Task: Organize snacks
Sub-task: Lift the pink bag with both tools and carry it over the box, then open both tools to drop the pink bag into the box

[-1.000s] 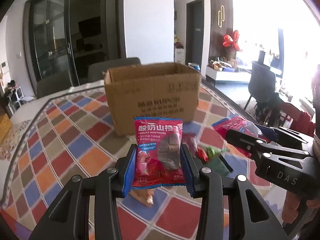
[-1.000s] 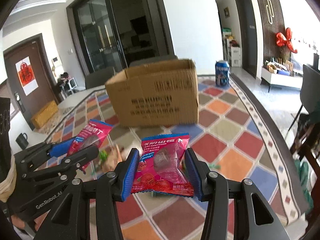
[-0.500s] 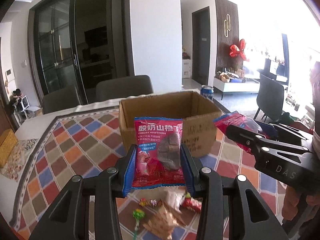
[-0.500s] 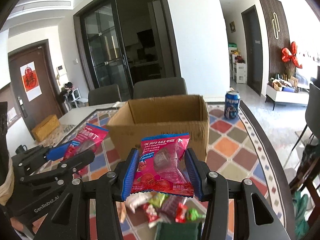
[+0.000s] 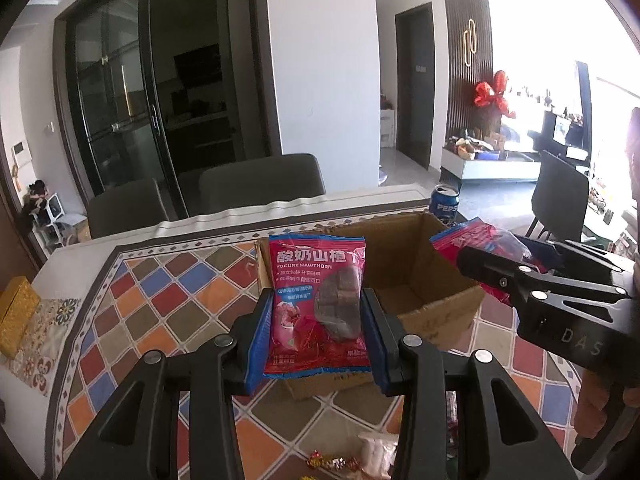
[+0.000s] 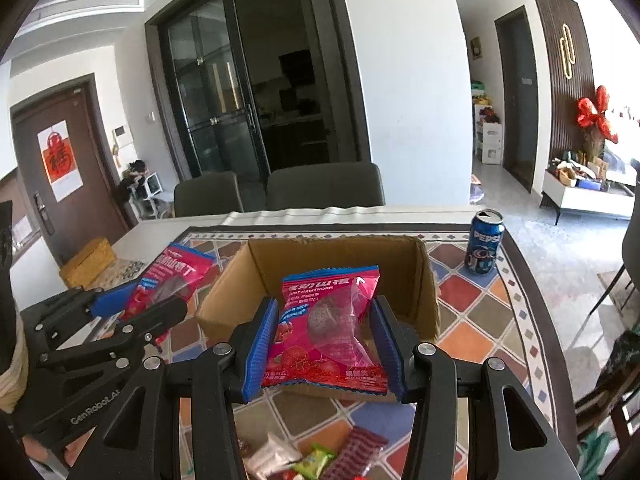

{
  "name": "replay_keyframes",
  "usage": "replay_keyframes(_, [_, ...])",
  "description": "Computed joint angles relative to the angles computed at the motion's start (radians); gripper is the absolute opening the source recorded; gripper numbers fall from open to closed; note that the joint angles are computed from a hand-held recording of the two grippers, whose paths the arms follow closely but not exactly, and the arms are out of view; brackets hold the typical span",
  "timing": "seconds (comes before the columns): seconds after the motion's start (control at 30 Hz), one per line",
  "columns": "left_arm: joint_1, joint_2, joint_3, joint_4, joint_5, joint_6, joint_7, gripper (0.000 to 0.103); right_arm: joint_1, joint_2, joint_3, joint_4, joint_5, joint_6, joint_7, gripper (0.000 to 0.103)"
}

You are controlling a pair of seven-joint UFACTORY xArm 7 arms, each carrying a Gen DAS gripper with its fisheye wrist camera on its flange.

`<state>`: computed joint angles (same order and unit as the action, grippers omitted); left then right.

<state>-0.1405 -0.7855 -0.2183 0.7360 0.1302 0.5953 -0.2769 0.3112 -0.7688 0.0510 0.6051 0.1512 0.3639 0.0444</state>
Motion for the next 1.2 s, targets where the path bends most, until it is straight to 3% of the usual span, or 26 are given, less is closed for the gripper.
replay_keyframes(0.43, [0.022, 0.234, 0.029, 0.143, -0.001, 0.010, -0.019, 0.043, -0.012, 0.251, -0.034, 0.173, 0.042, 0.025, -0.053, 0.049])
replay_keyframes(0.53, [0.050, 0.240, 0.007, 0.147, 0.037, 0.016, -0.066, 0.058, -0.047, 0.290, -0.009, 0.199, 0.021, 0.030, -0.039, 0.053])
replay_keyframes(0.6, [0.051, 0.224, 0.008, 0.136, 0.048, 0.018, -0.083, 0.064, -0.080, 0.300, 0.017, 0.206, -0.009, 0.038, -0.010, 0.066])
replay_keyframes(0.93, [0.040, 0.090, -0.003, 0.086, 0.077, 0.058, -0.082, 0.068, -0.053, 0.169, 0.012, 0.114, -0.009, 0.033, -0.012, 0.066])
replay_keyframes(1.2, [0.004, -0.078, -0.001, 0.015, 0.034, 0.112, -0.059, 0.072, -0.033, 0.001, 0.019, 0.030, -0.032, 0.069, -0.018, 0.066])
